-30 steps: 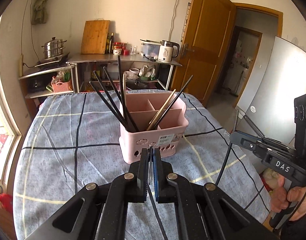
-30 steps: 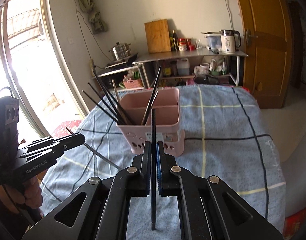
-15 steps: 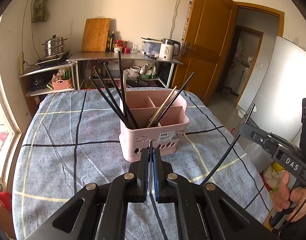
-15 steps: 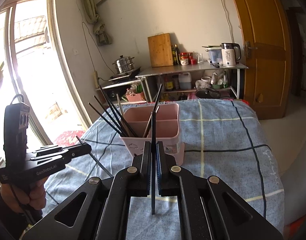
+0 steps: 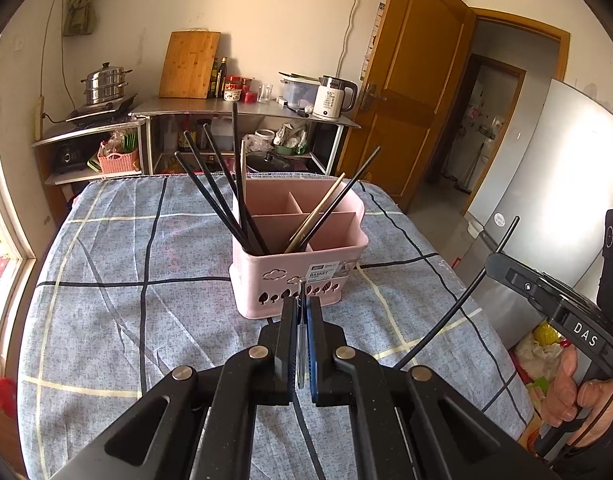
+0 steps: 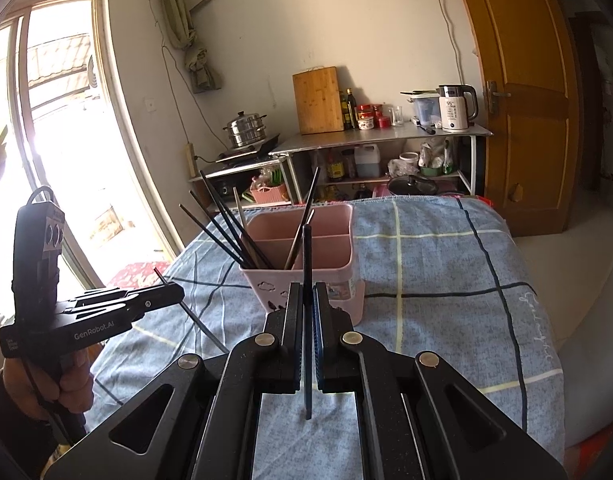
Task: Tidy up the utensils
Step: 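Lower the chopsticks into the pink basket and open both tools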
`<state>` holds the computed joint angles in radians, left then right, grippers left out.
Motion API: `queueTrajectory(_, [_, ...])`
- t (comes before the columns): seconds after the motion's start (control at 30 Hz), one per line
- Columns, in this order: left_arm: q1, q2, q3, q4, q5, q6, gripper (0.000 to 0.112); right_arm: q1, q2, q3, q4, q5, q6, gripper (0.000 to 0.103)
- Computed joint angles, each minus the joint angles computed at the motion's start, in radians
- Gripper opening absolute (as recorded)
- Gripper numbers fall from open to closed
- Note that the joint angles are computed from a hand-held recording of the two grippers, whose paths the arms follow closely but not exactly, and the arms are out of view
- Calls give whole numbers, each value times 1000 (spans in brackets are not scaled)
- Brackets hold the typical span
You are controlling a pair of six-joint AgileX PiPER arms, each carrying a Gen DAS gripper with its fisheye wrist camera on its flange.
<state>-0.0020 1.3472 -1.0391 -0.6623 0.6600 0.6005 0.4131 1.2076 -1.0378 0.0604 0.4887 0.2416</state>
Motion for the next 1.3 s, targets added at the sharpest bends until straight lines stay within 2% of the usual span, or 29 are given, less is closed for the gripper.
queueTrajectory(0.2, [19, 6, -72, 8, 46, -19, 4, -13, 24, -50, 30, -6, -34, 4])
queueTrajectory(0.4, [24, 50, -210, 54, 77, -80, 4, -4, 75, -139, 26, -10, -39, 4])
queueTrajectory(0.63, [45, 145, -421, 75, 127, -153, 4, -10, 160, -295, 37, -5, -49, 4])
queueTrajectory(0.83, [24, 244, -568, 143, 133, -226, 4, -24, 244, -417, 50, -18, -56, 4])
queueTrajectory(1.07, [19, 347, -648, 163, 128, -260, 4, -28, 333, -496, 19, -47, -24, 4])
queueTrajectory(1.3, [16, 406, -633, 150, 104, -240, 4, -24, 384, -472, 27, -89, -22, 4])
